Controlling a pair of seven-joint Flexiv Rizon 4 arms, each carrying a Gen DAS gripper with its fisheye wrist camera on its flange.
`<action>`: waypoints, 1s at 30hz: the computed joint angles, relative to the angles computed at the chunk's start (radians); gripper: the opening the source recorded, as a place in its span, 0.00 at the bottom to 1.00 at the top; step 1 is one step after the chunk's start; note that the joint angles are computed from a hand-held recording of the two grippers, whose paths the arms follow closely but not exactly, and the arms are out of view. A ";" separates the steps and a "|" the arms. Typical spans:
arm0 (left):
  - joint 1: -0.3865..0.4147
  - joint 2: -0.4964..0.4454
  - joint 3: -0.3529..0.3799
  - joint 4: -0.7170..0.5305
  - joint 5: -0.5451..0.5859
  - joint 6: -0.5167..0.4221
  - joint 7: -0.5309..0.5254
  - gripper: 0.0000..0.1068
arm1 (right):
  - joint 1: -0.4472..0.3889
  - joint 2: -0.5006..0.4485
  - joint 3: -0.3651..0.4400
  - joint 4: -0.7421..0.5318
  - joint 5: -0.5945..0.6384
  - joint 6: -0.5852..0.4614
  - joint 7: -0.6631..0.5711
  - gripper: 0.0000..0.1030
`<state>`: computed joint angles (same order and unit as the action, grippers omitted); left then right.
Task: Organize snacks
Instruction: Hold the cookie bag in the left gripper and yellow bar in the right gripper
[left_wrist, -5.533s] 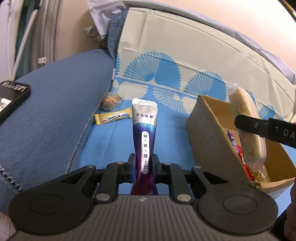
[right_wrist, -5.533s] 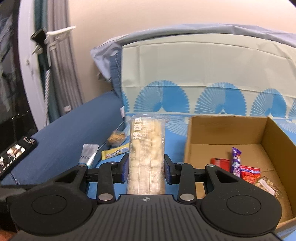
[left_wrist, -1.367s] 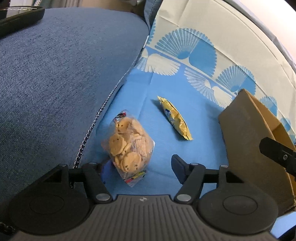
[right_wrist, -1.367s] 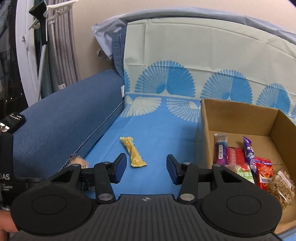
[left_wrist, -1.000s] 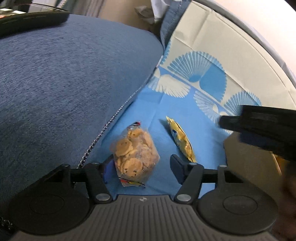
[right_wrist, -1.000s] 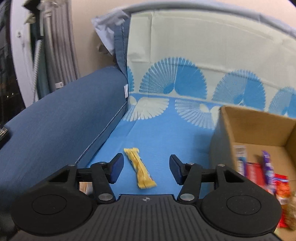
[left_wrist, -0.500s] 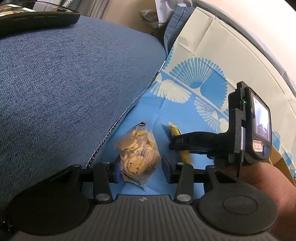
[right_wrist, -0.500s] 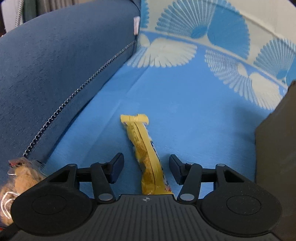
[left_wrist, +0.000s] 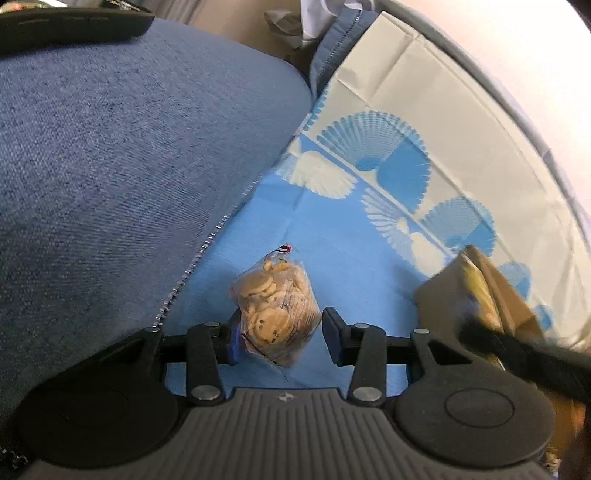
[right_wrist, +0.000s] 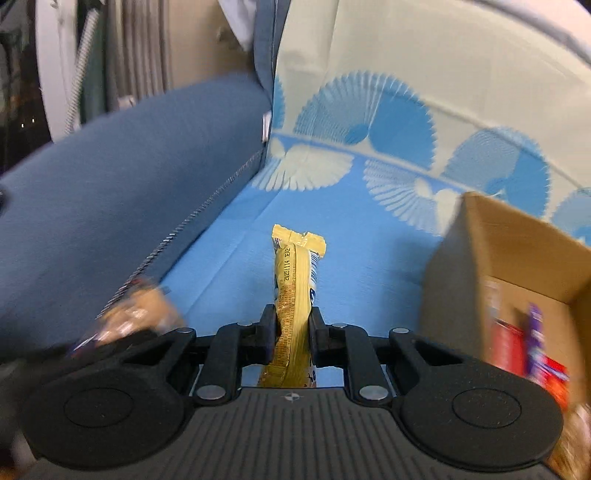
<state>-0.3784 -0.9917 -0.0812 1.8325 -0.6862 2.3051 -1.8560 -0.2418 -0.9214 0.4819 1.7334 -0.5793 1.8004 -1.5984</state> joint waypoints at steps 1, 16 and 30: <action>0.041 0.003 -0.026 0.013 0.072 0.014 -0.036 0.44 | -0.032 0.022 0.014 0.050 -0.002 0.037 -0.011 0.17; 0.417 0.070 -0.289 0.086 0.680 -0.301 -0.243 0.45 | -0.137 0.080 -0.060 0.359 -0.186 0.166 0.119 0.17; 0.068 0.141 0.033 0.091 0.342 -0.315 -0.210 0.77 | -0.103 0.047 -0.070 0.302 -0.144 0.061 0.142 0.30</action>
<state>-0.3100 -0.8505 -0.0478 1.9231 -0.3442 1.9902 -2.0664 -0.3452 -0.8748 0.4119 2.0350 -0.7231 1.8614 -1.4564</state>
